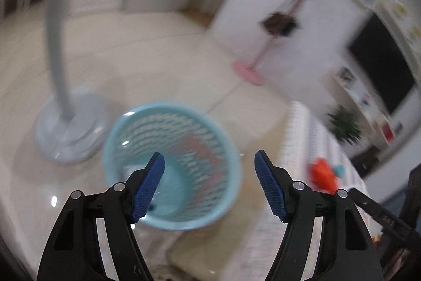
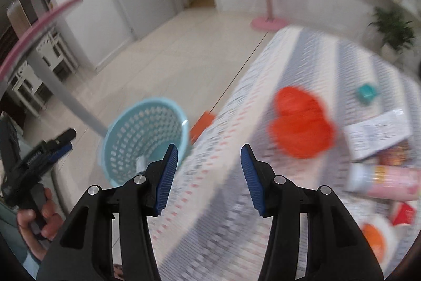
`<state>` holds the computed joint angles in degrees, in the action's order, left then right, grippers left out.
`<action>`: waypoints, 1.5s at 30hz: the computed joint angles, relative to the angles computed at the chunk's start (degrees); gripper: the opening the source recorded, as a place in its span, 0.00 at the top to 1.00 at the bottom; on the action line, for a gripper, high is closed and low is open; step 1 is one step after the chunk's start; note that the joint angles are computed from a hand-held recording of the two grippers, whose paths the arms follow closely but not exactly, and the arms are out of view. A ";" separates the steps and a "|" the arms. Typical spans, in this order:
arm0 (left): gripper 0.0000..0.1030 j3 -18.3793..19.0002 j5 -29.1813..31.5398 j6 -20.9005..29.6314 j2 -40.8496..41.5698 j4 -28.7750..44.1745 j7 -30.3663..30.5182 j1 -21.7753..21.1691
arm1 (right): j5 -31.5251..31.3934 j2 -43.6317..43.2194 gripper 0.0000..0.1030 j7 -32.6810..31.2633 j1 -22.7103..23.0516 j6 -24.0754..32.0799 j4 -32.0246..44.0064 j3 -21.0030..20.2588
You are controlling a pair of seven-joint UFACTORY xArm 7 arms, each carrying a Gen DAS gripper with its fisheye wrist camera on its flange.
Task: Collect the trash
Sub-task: 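Return both tools to the table over the remaining trash, then grasp the red plastic bag with left tool while right tool grasps the red cup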
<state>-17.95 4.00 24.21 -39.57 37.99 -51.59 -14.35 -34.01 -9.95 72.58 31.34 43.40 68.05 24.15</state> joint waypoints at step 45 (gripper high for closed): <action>0.54 1.38 17.12 13.75 70.07 64.82 2.78 -24.29 | 30.25 -47.16 0.34 0.61 -11.84 -1.29 -49.92 -3.91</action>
<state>-16.57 21.12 37.96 30.49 102.81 -48.81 -38.63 -3.76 -57.11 73.19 19.50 42.10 18.14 20.24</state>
